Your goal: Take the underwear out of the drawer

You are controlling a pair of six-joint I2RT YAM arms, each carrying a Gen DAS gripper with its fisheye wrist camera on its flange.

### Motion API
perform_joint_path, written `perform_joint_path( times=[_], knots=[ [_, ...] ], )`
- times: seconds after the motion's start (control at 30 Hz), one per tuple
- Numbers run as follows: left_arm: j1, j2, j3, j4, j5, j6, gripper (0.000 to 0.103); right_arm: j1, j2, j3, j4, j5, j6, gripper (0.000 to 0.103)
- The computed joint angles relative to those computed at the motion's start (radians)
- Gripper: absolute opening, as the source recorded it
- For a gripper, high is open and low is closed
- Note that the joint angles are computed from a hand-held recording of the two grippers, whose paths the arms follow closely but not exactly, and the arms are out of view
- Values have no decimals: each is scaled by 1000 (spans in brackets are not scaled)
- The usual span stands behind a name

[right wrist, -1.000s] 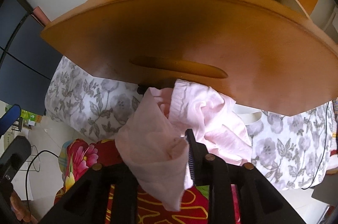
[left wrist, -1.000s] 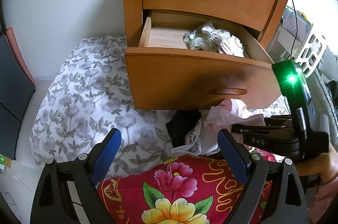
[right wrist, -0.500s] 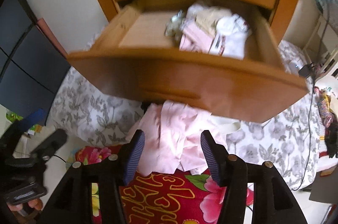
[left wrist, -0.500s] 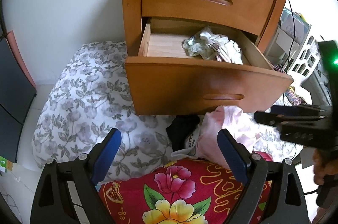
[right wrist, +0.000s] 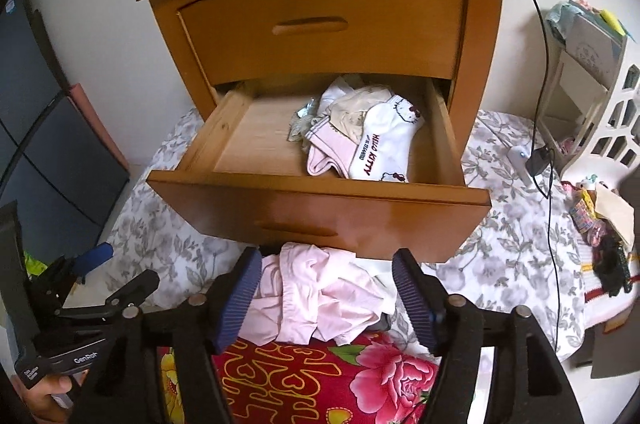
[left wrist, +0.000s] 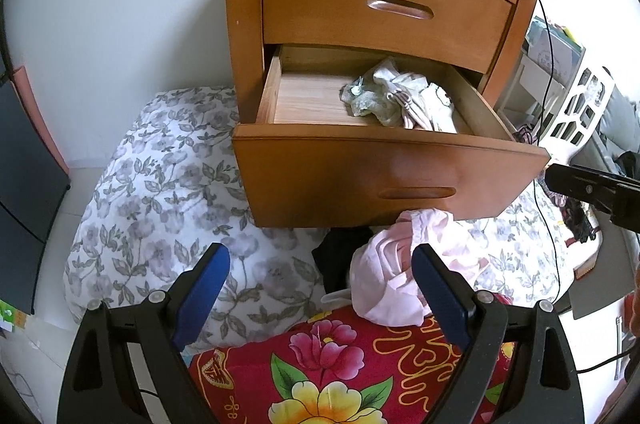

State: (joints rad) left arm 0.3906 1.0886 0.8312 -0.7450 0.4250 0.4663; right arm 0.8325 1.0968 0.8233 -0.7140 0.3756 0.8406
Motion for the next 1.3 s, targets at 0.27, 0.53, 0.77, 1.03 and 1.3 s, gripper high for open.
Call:
perform_joint_path(
  times=[0.27, 0.53, 0.77, 1.03, 1.3],
  knots=[
    [-3, 0, -4, 2, -10, -1, 93, -19, -4, -58, 49, -11, 17, 103],
    [-10, 1, -12, 7, -21, -3, 93, -27, -2, -77, 50, -5, 38, 103],
    [-9, 3, -12, 6, -21, -2, 93, -30, -25, -101, 74, 0, 49, 103],
    [-41, 43, 37, 12, -22, -22, 93, -48, -28, -118, 109, -24, 9, 103],
    [-100, 138, 179, 18, -76, -54, 93, -94, -46, -127, 105, -33, -44, 103]
  ],
)
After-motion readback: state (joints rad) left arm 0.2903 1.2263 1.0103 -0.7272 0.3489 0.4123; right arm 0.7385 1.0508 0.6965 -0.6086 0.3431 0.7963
